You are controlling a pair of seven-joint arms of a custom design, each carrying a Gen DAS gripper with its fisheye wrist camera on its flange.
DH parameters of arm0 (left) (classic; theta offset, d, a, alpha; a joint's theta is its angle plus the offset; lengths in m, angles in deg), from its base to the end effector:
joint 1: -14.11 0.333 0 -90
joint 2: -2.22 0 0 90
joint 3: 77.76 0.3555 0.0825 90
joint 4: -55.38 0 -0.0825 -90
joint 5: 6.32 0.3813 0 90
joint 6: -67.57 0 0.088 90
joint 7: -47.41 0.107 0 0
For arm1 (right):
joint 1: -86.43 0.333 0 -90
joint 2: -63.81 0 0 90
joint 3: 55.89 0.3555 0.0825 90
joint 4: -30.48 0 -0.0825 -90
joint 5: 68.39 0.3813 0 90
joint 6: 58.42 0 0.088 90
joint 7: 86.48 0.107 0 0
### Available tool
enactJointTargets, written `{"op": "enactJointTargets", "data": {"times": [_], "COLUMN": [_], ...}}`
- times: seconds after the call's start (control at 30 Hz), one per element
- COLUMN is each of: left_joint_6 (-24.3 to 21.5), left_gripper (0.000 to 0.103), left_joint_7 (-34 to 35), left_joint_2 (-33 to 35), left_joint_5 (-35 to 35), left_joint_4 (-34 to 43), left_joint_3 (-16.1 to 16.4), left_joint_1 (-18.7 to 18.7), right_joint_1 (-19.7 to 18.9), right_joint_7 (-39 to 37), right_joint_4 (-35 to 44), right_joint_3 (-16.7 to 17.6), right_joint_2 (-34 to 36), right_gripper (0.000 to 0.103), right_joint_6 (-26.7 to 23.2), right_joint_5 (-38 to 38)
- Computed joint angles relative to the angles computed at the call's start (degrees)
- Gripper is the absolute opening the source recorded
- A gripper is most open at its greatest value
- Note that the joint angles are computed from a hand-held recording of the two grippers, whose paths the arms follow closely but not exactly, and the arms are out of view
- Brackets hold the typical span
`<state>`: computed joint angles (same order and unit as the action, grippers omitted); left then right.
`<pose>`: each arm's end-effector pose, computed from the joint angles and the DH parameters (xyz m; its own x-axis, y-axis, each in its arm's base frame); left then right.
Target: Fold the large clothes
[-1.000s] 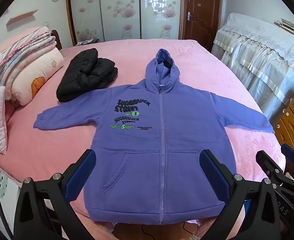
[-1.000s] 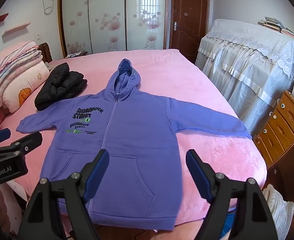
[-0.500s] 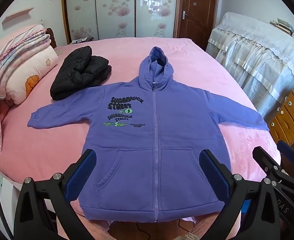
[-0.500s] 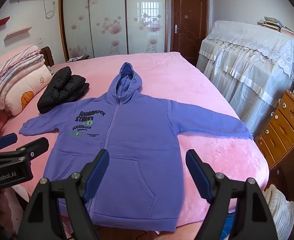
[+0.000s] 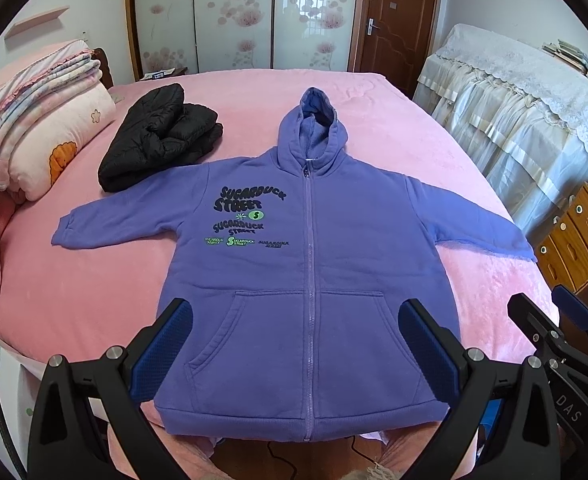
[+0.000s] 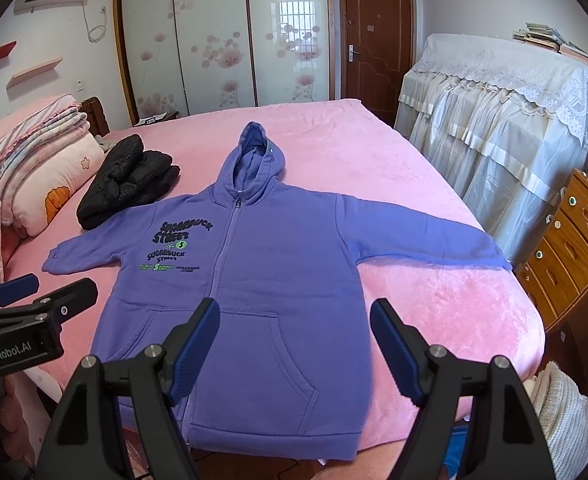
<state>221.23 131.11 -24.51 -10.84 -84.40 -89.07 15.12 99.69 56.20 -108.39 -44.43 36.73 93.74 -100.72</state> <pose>0.4267 -0.0887 0.5860 -0.0437 -0.9975 0.0551 -0.7651 -0.0021 -0.6440 0.3821 0.2076 0.5877 -0.0524 -0.9982 -0.0284 -0.6729 0.0563 -0.7376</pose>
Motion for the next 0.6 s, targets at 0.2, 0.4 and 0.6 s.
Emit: {"op": "enactJointTargets", "data": {"times": [0.2,0.4,0.6], "left_joint_6": [-0.43,-1.17,-1.39], "left_gripper": [0.102,0.102,0.102], "left_joint_7": [-0.26,0.17,0.01], "left_joint_2": [0.42,0.63,0.80], "left_joint_5": [0.27,0.21,1.07], "left_joint_4": [0.21,0.30,0.50], "left_joint_3": [-0.04,0.20,-0.28], "left_joint_1": [0.05,-0.24,-0.03], "right_joint_1": [0.24,0.02,-0.14], "right_joint_7": [-1.05,-1.03,-1.05], "right_joint_4": [-0.52,-0.67,-0.60], "right_joint_3": [-0.87,-0.64,-0.53], "right_joint_2": [0.30,0.45,0.47], "right_gripper": [0.078,0.078,0.078], "right_joint_6": [0.63,0.78,0.76], "right_joint_5": [1.13,1.42,1.25]}}
